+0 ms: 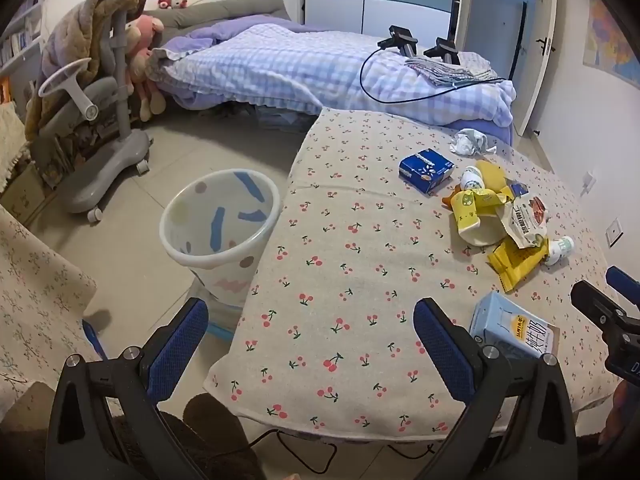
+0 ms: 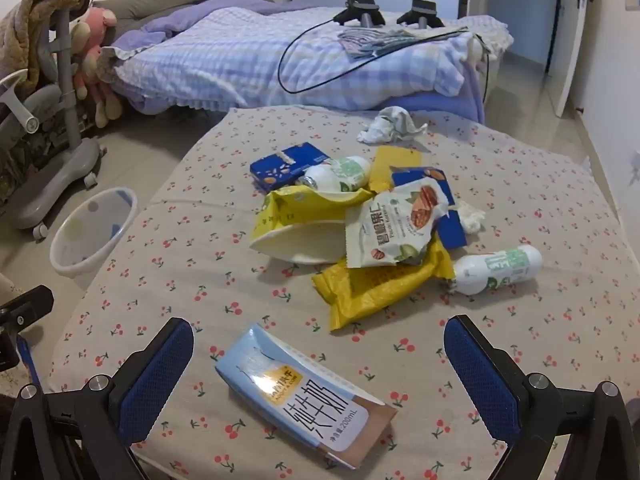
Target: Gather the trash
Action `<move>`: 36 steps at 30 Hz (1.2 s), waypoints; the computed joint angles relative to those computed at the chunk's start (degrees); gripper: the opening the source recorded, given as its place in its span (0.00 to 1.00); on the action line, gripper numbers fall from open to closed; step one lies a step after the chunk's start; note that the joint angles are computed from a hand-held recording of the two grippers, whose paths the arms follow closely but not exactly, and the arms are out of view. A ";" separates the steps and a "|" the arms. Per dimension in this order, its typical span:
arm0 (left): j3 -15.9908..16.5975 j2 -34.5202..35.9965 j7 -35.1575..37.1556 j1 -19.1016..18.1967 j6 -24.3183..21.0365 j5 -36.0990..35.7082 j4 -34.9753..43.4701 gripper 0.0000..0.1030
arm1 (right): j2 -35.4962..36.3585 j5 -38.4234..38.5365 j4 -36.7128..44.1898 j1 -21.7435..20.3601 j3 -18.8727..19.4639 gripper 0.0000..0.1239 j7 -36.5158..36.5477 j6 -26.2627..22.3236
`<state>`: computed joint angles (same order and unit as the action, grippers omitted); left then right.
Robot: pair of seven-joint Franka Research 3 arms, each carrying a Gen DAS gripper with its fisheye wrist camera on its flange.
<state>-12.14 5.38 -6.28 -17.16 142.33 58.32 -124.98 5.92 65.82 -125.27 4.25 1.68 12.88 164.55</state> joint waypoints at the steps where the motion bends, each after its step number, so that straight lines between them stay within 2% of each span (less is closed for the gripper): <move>1: -0.02 0.06 0.05 -0.03 -0.11 -0.03 0.12 1.00 | 0.17 1.94 0.29 -0.22 0.22 0.83 -1.82 -0.20; 7: 0.08 0.12 -1.98 -0.17 0.25 1.88 -0.27 1.00 | 0.50 1.44 0.23 0.36 0.59 0.83 -1.05 1.24; 20: -0.18 -0.90 -2.72 0.06 0.25 2.38 -1.05 1.00 | 0.91 -1.97 0.28 0.48 0.41 0.83 2.82 -0.30; 36: -0.31 -1.57 -2.46 0.69 1.10 2.01 -1.77 1.00 | 0.90 -1.42 0.39 0.15 0.60 0.83 2.91 -0.50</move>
